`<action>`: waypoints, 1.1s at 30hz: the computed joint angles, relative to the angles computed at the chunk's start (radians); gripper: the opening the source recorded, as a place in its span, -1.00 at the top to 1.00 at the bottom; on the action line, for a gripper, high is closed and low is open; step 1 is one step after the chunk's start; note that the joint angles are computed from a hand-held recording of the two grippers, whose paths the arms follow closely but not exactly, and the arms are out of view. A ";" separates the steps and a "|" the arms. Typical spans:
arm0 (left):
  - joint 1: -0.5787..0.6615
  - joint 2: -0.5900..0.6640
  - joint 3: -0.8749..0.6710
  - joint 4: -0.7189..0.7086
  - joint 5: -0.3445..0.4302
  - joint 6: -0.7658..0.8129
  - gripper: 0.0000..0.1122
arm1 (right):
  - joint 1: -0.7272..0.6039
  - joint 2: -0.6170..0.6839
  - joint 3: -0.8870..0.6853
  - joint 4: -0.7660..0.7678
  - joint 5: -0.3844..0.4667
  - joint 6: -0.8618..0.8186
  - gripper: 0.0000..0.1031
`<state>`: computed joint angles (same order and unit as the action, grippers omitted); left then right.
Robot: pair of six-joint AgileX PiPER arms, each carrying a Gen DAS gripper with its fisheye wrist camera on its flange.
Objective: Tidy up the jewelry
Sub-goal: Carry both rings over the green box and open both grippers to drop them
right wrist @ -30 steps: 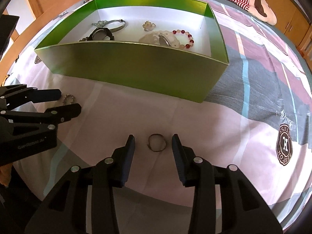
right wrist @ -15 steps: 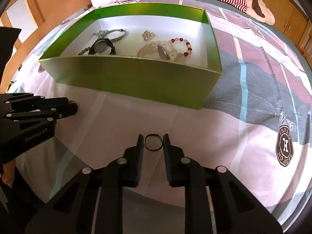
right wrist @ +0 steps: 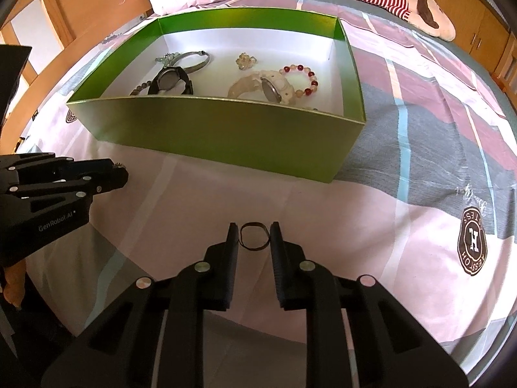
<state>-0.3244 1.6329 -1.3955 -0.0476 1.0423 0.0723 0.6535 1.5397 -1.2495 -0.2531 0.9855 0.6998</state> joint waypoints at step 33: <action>0.170 0.323 -0.588 -0.111 0.130 -0.006 0.54 | -0.235 0.337 -0.480 0.196 -0.080 -0.249 0.53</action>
<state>-0.1543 1.9559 -1.9831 -0.1590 1.1719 0.0662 0.4186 1.8768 -1.7298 -0.0575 0.9057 0.4509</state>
